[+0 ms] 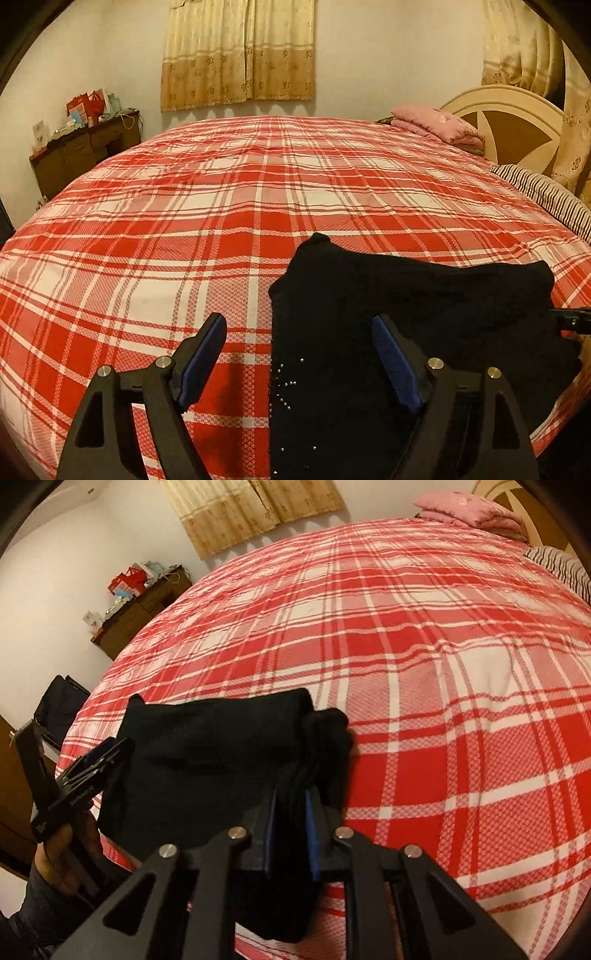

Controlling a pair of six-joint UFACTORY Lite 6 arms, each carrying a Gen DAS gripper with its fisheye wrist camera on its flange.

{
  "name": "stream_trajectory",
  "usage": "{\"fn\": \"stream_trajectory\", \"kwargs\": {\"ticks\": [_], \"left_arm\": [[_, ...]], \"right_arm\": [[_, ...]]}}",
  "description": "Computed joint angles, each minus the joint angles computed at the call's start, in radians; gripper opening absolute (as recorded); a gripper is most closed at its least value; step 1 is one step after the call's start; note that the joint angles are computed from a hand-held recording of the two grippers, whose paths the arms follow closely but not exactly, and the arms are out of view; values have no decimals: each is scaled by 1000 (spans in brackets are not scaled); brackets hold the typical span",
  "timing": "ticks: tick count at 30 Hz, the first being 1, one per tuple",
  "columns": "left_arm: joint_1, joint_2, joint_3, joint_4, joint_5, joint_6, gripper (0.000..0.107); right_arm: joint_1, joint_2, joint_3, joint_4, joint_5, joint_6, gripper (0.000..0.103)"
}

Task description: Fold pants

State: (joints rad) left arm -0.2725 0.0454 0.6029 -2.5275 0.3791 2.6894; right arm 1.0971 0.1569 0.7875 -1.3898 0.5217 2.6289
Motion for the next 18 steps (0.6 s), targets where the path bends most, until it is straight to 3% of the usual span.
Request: {"fn": "stream_trajectory", "kwargs": {"ticks": [3, 4, 7, 9, 12, 18], "left_arm": [[-9, -17, -2, -11, -22, 6, 82], [-8, -22, -3, -3, -25, 0, 82], [-5, -15, 6, 24, -32, -25, 82], [-5, -12, 7, 31, -35, -32, 82], [-3, -10, 13, 55, -39, -61, 82], [5, 7, 23, 111, -32, -112, 82]], "right_arm": [[21, 12, 52, 138, 64, -145, 37], [49, 25, 90, 211, 134, -216, 42], [135, 33, 159, 214, 286, -261, 45], [184, 57, 214, 154, 321, -280, 49], [191, 130, 299, 99, 235, -341, 54], [126, 261, 354, 255, 62, -477, 54]]}}
